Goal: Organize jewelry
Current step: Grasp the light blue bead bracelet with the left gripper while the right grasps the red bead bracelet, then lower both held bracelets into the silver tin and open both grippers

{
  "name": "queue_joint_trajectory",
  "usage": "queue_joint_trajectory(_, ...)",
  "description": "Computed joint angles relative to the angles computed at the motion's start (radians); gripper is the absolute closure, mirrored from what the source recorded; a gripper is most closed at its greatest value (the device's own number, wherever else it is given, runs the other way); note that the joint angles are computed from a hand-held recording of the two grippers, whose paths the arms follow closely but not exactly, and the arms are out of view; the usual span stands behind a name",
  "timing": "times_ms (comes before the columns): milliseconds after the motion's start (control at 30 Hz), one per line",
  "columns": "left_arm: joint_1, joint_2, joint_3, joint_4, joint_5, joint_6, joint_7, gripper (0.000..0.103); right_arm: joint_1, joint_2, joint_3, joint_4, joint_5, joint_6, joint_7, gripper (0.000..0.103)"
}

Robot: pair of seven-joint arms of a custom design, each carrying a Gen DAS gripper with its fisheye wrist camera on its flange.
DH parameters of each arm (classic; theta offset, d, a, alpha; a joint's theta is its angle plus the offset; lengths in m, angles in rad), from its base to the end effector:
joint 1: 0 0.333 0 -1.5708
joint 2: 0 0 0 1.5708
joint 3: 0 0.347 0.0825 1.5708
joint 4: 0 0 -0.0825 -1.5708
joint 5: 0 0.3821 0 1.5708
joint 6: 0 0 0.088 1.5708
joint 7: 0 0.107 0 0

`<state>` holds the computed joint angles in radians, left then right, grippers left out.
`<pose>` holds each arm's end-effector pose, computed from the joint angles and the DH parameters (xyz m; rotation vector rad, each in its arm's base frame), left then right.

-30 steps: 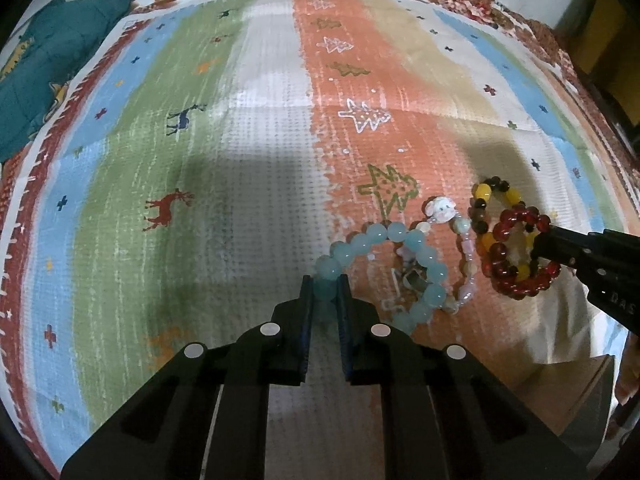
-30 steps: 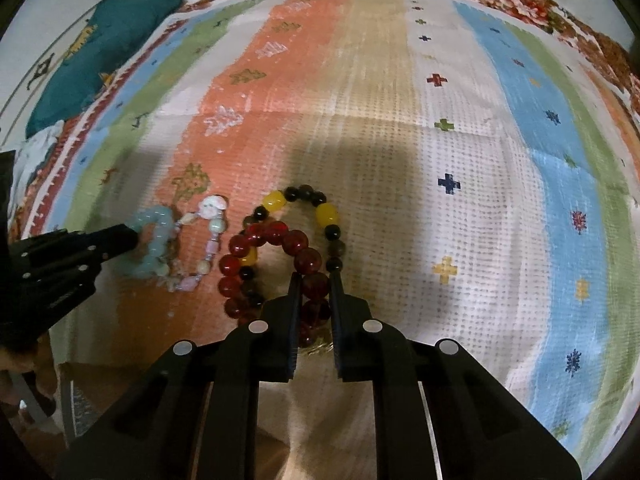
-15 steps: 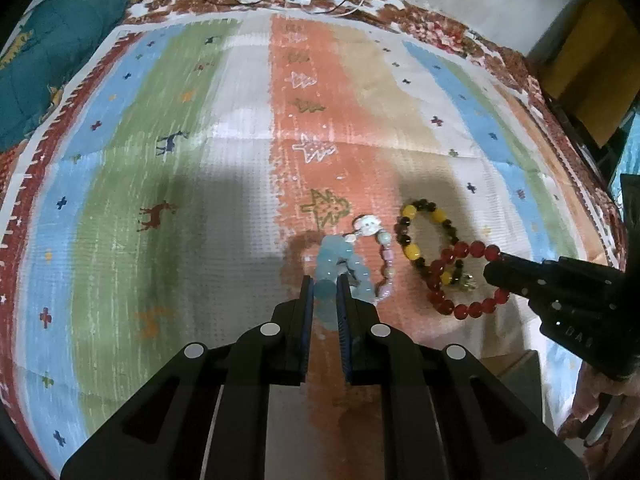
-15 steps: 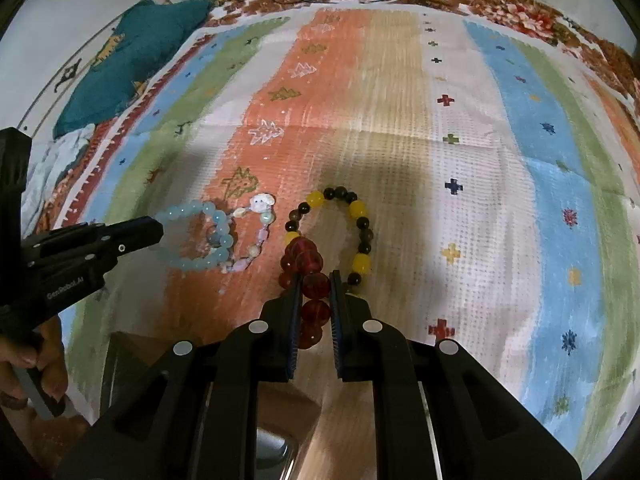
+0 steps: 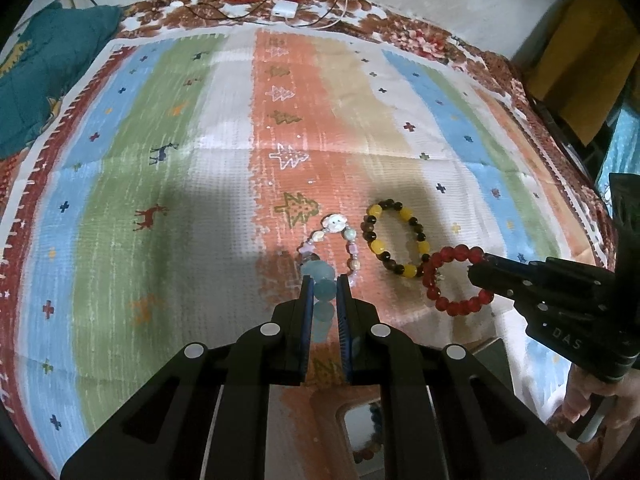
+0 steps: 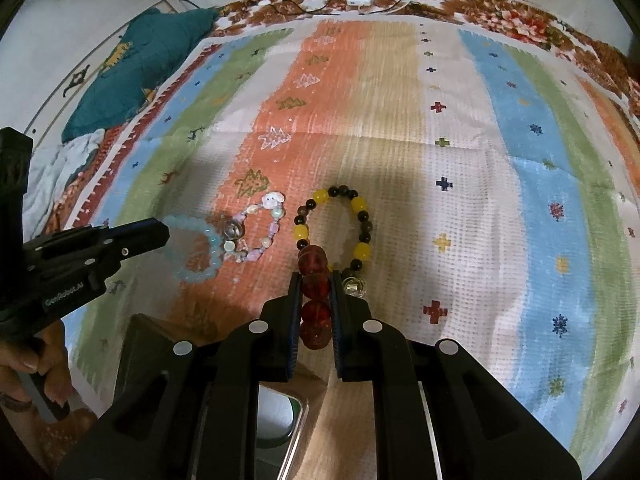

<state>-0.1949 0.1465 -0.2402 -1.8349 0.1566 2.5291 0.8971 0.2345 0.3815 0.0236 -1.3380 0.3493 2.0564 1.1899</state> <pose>0.5884 -0.2654 0.5443 -2.1454 1.8488 -0.7513 0.6873 0.1969 0.5808 -2.3081 1.3316 -0.0317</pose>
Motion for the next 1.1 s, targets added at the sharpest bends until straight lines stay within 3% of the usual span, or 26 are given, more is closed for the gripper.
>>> queue_joint_trajectory(1100, -0.051, -0.124, -0.001, -0.075, 0.047, 0.071, -0.046, 0.092, -0.008, -0.194, 0.015, -0.193, 0.078, 0.125, -0.113, 0.089)
